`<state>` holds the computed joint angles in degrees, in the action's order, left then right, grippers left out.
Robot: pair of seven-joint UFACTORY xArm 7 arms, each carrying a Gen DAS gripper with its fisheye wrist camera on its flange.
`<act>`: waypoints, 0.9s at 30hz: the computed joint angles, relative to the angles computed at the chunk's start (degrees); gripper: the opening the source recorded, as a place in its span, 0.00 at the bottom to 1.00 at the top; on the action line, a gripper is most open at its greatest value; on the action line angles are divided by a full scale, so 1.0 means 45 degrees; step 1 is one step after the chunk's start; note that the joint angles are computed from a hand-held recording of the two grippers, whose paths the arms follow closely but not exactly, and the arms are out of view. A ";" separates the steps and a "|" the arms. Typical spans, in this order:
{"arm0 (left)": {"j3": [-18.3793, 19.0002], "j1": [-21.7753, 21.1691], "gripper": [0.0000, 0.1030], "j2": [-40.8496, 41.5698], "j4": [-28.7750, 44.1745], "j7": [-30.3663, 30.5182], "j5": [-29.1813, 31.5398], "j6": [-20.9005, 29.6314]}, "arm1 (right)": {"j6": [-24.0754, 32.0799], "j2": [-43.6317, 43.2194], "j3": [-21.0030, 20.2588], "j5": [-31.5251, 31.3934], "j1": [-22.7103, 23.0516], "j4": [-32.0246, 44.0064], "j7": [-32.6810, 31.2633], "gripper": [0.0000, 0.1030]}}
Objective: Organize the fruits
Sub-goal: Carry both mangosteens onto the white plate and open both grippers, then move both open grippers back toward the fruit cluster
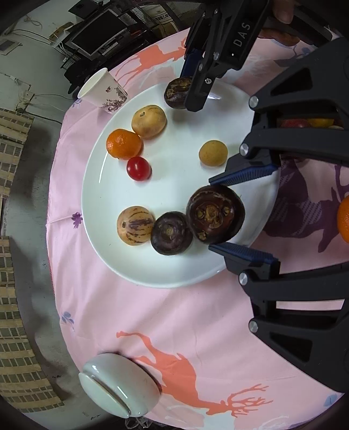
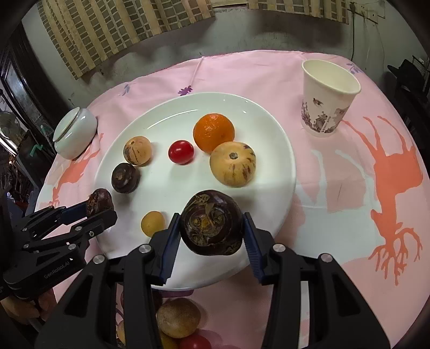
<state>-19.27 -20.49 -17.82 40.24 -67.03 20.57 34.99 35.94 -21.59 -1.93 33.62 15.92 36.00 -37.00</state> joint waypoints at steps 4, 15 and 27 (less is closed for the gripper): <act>0.0000 0.0071 0.43 0.0247 0.0062 -0.0044 0.0227 -0.0088 | -0.0229 0.0331 0.0101 0.0069 0.0044 0.0073 0.0021 0.44; -0.0224 0.0058 0.67 -0.0762 0.0050 -0.0727 0.0550 0.0747 | -0.0328 -0.0144 0.0137 -0.0163 0.0034 -0.0248 0.0281 0.53; -0.1213 -0.1185 0.78 -0.4094 -0.1525 -0.1779 -0.1912 0.2849 | 0.2460 -0.4177 -0.1068 -0.0861 -0.1116 -0.2257 0.1005 0.67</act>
